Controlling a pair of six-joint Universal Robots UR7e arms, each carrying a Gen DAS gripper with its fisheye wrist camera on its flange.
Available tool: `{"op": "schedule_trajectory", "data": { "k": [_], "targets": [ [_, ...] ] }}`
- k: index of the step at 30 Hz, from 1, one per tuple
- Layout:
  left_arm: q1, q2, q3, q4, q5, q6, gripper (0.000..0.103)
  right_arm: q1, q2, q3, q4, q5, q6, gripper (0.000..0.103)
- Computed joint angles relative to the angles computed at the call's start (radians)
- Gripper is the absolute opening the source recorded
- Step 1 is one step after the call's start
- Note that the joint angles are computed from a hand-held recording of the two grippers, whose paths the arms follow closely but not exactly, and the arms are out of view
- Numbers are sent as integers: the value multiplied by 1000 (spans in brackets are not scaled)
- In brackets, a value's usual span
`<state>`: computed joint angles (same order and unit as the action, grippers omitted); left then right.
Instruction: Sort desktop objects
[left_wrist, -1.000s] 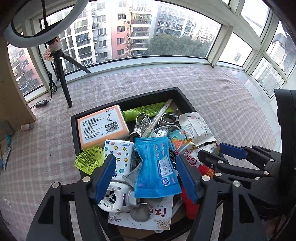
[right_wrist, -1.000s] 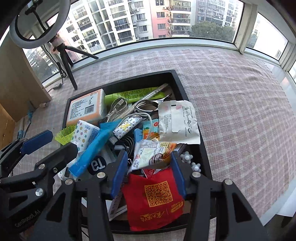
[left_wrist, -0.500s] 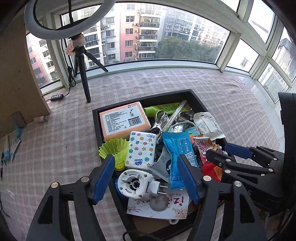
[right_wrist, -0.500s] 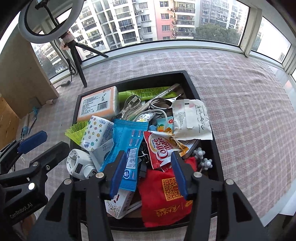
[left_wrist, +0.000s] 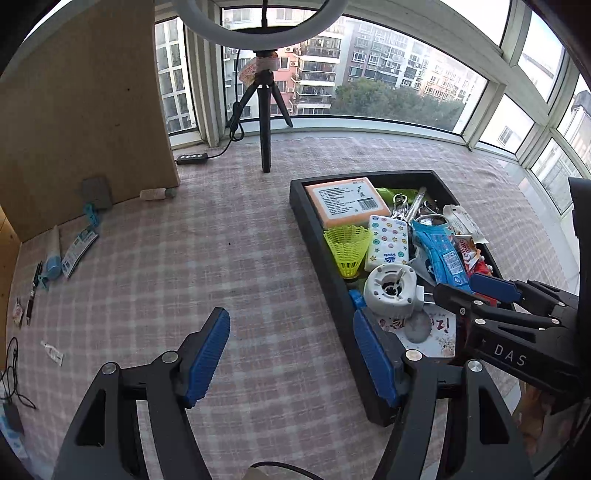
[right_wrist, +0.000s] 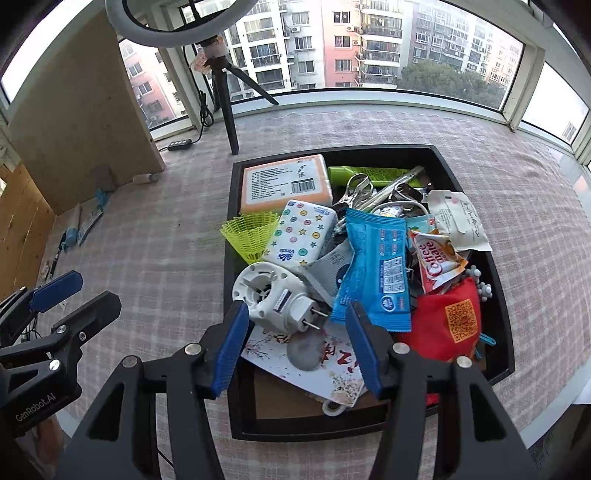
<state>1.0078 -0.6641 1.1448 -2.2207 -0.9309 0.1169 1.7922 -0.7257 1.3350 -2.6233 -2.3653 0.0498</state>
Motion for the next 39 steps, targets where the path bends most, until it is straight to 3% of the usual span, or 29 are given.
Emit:
{"op": "schedule_trajectory", "data": {
  "k": [4,18,39],
  "targets": [
    [27,-69,74,-55,35,35,67,40,54,0,-37,-21,7,54],
    [146,-241,203,-80,34,42,67,134,227,-42,-104,-22,67,55],
    [271,-301,184,-72,21,104,72,186,437,-246,10,-40,142,56]
  ]
}}
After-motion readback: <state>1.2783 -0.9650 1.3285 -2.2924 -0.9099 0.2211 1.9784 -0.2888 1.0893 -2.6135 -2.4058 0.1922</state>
